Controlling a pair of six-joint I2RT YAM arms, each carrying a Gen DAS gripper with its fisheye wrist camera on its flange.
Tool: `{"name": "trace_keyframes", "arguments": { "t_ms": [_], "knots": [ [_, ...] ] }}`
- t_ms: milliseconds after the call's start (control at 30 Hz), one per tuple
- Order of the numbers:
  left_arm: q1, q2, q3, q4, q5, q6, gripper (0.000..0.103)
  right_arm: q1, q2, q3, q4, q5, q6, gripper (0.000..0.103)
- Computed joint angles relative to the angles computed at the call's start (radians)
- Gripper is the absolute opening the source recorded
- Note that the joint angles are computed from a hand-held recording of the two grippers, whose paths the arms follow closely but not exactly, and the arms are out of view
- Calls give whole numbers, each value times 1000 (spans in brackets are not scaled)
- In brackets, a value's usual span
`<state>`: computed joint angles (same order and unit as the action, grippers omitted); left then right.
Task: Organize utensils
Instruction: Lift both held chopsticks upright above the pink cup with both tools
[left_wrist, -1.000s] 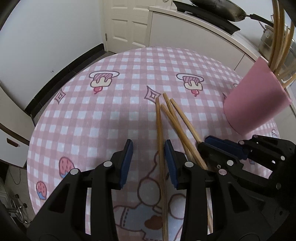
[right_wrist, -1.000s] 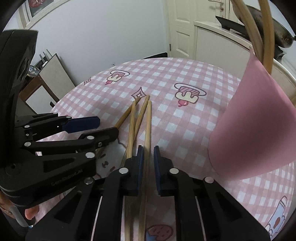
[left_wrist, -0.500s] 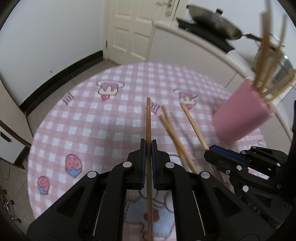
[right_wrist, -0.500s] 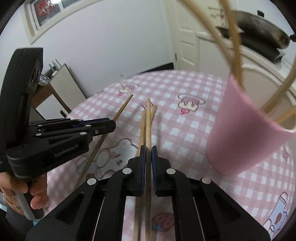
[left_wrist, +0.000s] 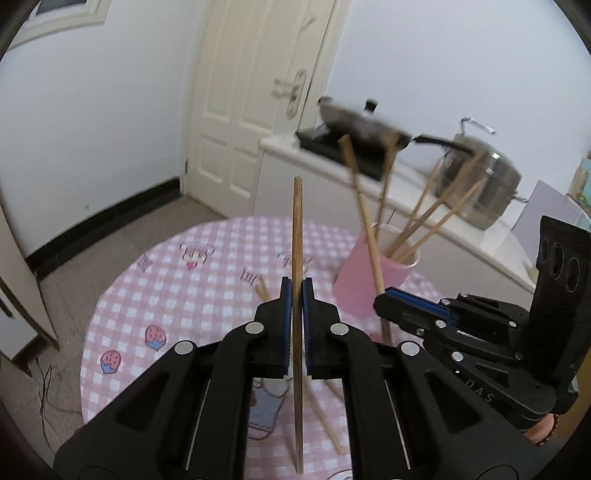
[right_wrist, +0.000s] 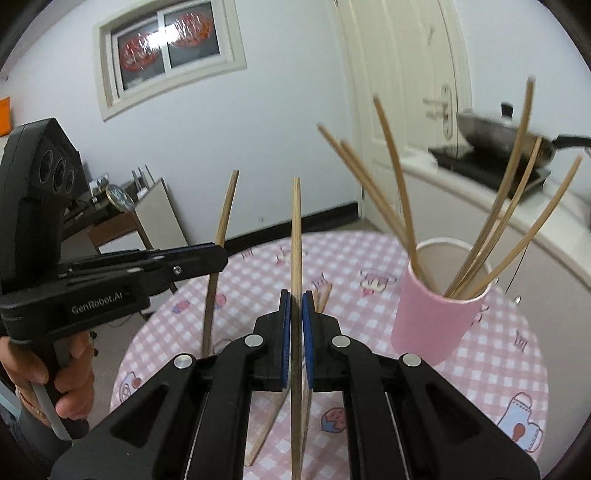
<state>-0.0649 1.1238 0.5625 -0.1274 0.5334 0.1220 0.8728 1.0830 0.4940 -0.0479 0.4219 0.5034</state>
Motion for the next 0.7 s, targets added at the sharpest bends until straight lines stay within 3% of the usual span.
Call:
{"name": "trace_keyframes", "arguments": {
  "t_ms": [200,400,567,700],
  "knots": [
    [-33,-210,-34,-1,55,-40,6,61,-167,2,-77,104,-25,5],
    [-115,-283,1,-10,37,-99,6,65,-350,-7,-107,211,-93,5],
    [-182,-243,53,64,9,-172,6,-25,-432,-35,-10,242,-191,5],
    [-235,-147,133,109,5,-243,6,-152,-404,-51,129,165,-259,5]
  ]
}}
